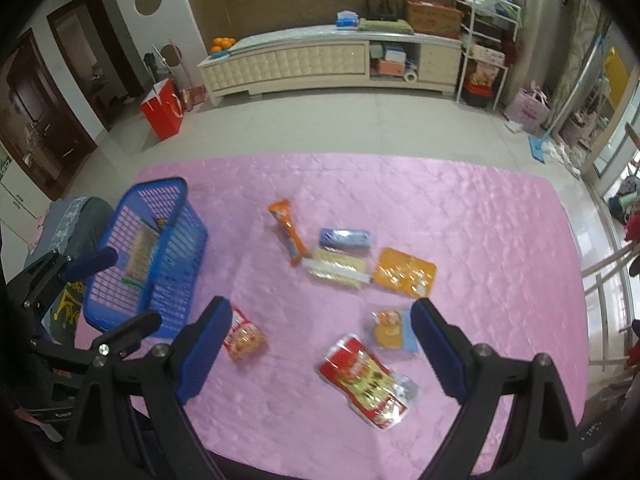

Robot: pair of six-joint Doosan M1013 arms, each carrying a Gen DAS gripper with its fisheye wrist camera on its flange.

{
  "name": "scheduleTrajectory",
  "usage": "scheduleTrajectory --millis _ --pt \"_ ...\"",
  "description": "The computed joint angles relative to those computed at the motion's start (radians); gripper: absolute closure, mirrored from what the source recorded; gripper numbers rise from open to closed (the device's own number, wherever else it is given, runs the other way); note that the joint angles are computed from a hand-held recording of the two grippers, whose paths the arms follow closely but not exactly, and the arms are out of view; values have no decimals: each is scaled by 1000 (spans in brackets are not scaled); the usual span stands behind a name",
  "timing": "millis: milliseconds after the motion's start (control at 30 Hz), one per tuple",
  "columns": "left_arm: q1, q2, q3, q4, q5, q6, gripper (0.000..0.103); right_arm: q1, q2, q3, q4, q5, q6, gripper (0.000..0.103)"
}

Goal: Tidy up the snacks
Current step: 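Move the left tool back toward the snack pile while the right tool follows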

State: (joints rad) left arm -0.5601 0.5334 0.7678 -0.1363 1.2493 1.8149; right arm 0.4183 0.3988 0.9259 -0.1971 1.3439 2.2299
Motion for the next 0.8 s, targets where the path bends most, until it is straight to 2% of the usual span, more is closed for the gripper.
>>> scheduleTrajectory --millis 233,367,467,600,800 --pt "-30 -28 95 15 -46 -25 24 -22 -62 153 45 -67 -28 10" --pt "-42 -52 169 26 -86 -21 24 -37 -101 255 119 -155 -81 10" --pt "-44 -57 208 18 -83 -26 24 -41 -120 313 151 -198 -137 10" --pt "-47 -58 251 36 -80 -14 24 -32 -122 356 142 -194 -204 10" --pt "-42 -54 299 65 -76 -31 24 -43 -122 416 215 -205 -300 10"
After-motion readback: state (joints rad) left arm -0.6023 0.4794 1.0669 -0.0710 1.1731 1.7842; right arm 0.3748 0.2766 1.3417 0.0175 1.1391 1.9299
